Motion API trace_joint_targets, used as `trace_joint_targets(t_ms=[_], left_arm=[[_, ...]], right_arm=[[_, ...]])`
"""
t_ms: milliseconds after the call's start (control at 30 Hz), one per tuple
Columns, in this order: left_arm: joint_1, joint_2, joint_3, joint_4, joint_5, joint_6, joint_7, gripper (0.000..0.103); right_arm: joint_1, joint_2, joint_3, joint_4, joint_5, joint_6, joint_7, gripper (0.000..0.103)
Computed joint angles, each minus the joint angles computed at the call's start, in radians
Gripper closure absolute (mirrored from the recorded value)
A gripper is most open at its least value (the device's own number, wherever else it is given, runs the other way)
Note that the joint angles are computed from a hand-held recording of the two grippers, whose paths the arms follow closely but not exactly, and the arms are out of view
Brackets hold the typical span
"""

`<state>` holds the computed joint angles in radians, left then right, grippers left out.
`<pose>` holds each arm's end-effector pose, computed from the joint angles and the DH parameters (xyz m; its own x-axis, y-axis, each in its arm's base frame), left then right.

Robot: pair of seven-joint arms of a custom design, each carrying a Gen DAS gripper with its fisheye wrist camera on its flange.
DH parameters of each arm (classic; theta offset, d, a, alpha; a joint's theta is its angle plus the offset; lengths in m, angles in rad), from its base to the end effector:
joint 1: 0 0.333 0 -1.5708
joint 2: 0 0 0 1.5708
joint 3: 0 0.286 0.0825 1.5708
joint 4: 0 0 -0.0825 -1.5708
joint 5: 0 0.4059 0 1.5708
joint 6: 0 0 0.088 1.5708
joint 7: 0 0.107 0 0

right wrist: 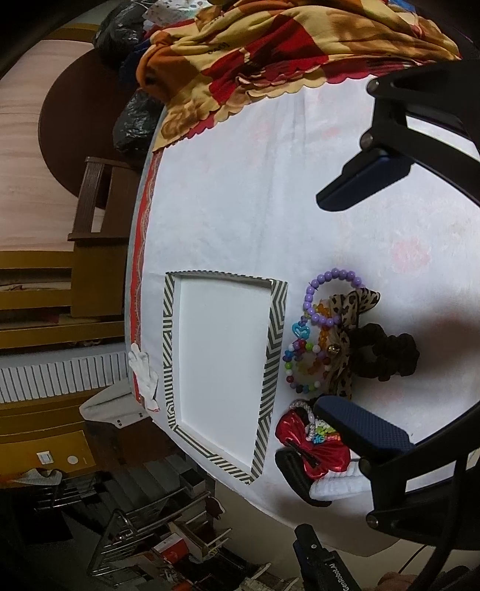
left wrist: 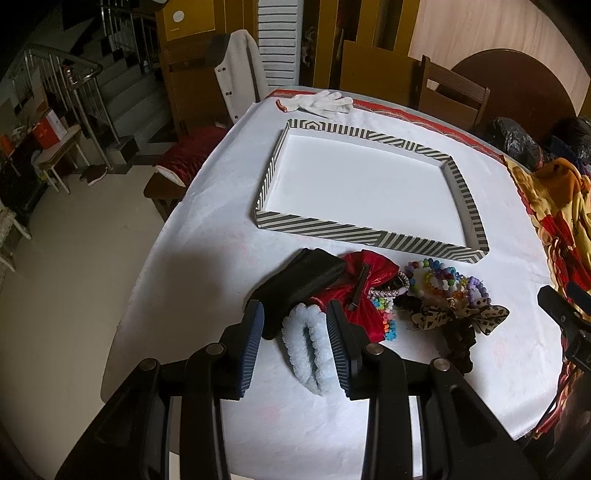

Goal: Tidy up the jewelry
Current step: 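Grasp the black fabric pouch with the left tool while the right tool grasps the purple bead bracelet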

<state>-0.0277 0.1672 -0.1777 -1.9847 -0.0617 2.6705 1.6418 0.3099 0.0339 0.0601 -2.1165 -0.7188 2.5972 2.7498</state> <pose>0.6303 -0.1258 0.3996 -0.2286 -0.9725 0.0457 -0.8485 0.1760 -0.4992 0.5546 0.2290 0.4002 -0.2567 -0.9661 -0.0270 -0.7647 0.2201 -0.6056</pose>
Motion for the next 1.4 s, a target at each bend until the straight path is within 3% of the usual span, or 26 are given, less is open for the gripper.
trace_joint_targets(t_ms=[467,867,1100,1200,1400], left_arm=[[0.013,0.029,-0.005,0.030,-0.017,-0.029,0.006,0.062],[0.077,0.145,-0.023,0.185,-0.153,-0.211,0.131,0.062],[0.090,0.247,-0.050,0.316,-0.203,-0.301,0.204,0.062],[0.087,0.303,-0.056,0.388,-0.200,-0.354,0.219,0.062],[0.072,0.393,-0.060,0.503,-0.159,-0.423,0.238,0.062]], right_arm=[[0.000,0.018,-0.010,0.003,0.041,0.010,-0.036,0.001],[-0.023,0.028,-0.031,-0.041,0.131,0.060,-0.103,0.001],[-0.047,0.041,-0.046,-0.080,0.209,0.131,-0.140,0.002],[-0.052,0.069,-0.050,-0.069,0.271,0.169,-0.196,0.009],[-0.033,0.164,-0.078,0.009,0.353,0.127,-0.277,0.026]])
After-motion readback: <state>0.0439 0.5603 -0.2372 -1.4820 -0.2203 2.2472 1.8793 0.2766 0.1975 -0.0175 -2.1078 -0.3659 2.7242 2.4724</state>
